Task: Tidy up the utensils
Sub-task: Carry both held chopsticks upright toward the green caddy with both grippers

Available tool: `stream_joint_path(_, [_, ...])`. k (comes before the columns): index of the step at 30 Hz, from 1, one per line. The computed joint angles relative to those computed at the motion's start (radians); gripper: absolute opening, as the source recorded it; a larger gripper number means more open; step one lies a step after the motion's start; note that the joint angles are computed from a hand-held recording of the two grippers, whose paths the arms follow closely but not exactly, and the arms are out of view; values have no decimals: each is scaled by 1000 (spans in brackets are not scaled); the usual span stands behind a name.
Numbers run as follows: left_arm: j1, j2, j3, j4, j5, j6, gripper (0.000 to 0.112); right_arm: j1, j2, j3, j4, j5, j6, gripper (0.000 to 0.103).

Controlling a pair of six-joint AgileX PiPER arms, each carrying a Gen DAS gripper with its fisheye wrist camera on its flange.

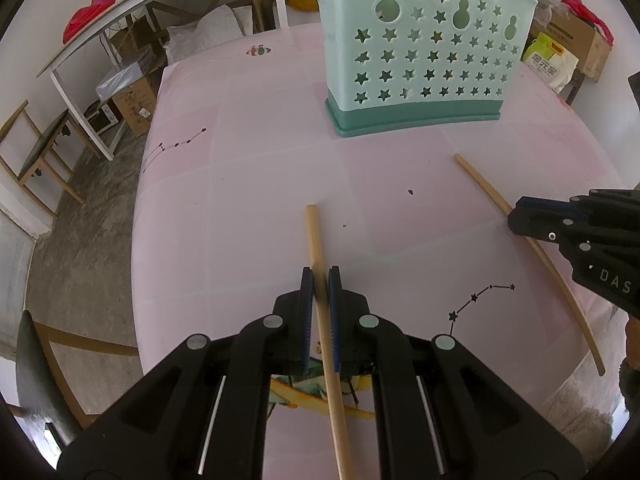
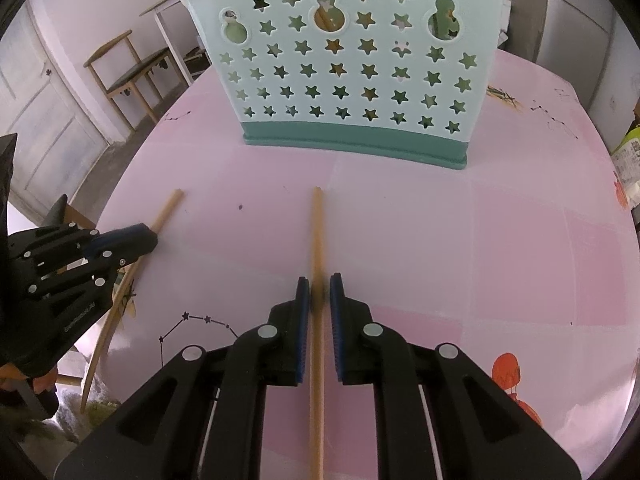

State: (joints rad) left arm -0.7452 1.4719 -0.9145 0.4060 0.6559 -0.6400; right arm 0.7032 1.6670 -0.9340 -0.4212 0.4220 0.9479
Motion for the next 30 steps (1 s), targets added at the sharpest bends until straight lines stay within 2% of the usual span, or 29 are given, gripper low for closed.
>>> stream_joint_path(5, [38,-2,22,-25,-78,22,6,20,8,-2,-80,4,81,7])
stream_joint_path(6, [58,-6,29,-60,-100,58,5,17,6,1,-75,-3,85,7])
stream_joint_path(8, [120,-29,45,-223,-141,223,5,12,2,4,-59,-8,77,7])
stream_joint_path(11, [183,-91,57,-353,-168,367,5,7,-23,32,-91,-33,120,7])
stream_joint_path(20, [397,-306,25,-961,-129,944,5,-28,-79,76,-106,-78,138,7])
stream_joint_path(22, [427,-330,6,-1058,-113,1026,5,-32,-87,84,-116,-83,148,7])
stream_joint_path(26, [443,-348,-56,-1161,-100,1110,5,-44,-105,103,-121,-97,155,7])
stream_joint_path(30, [465,-307,-168,-1247,-77,1185,5,-57,-122,125,-121,-114,160,7])
